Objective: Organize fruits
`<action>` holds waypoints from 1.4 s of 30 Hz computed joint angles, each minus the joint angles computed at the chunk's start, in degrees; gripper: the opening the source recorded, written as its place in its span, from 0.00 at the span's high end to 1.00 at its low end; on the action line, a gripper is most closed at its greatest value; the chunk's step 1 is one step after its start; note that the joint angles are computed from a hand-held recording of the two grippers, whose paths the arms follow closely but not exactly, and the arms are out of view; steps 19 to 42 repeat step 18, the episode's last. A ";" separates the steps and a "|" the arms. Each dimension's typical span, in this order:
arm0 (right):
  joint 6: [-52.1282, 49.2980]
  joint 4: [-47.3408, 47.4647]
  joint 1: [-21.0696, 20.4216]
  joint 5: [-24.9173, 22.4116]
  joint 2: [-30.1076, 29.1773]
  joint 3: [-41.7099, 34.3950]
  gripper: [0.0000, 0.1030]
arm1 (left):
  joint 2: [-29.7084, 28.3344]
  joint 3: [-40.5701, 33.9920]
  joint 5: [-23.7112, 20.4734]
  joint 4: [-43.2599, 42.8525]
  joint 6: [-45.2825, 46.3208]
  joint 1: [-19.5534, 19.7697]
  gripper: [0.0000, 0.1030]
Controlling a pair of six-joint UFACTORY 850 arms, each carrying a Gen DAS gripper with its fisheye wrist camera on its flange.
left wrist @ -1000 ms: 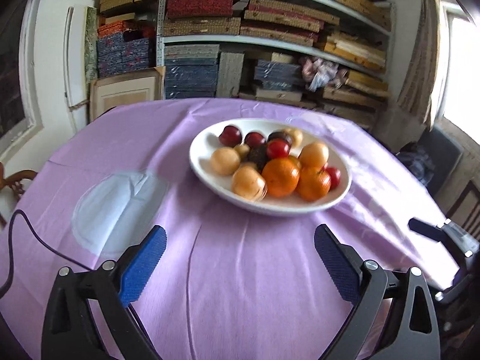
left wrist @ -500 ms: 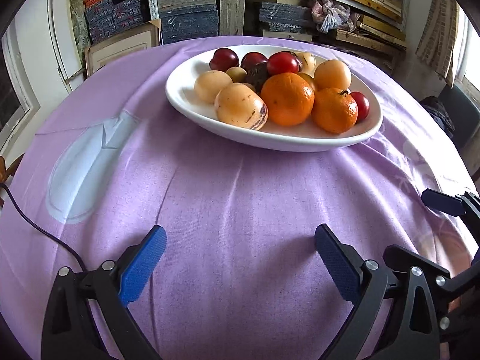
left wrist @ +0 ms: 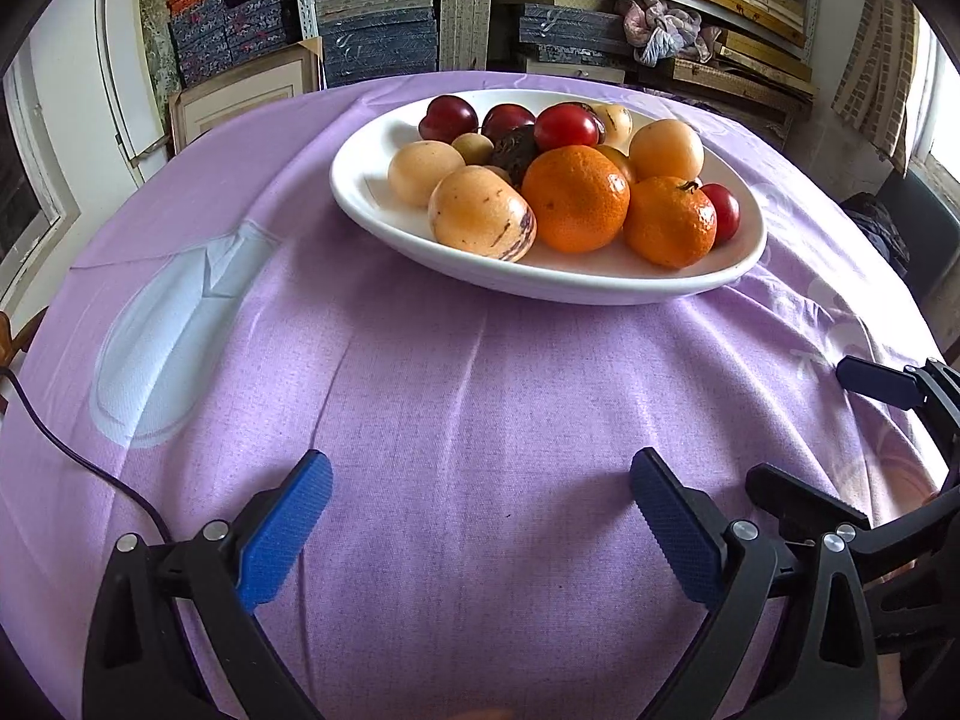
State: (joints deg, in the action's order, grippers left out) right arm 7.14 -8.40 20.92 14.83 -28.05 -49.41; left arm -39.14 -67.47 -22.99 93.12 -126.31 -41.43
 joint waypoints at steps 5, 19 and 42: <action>0.22 -0.30 -0.07 0.00 -0.11 -0.11 0.04 | 0.00 0.03 -0.03 0.03 -0.03 -0.01 0.03; -0.01 -0.04 -0.01 0.09 -0.11 -0.02 0.04 | -0.17 -0.32 0.07 -0.33 0.44 0.00 0.03; -0.01 -0.04 -0.01 0.09 -0.11 -0.02 0.04 | -0.17 -0.32 0.07 -0.33 0.44 0.00 0.03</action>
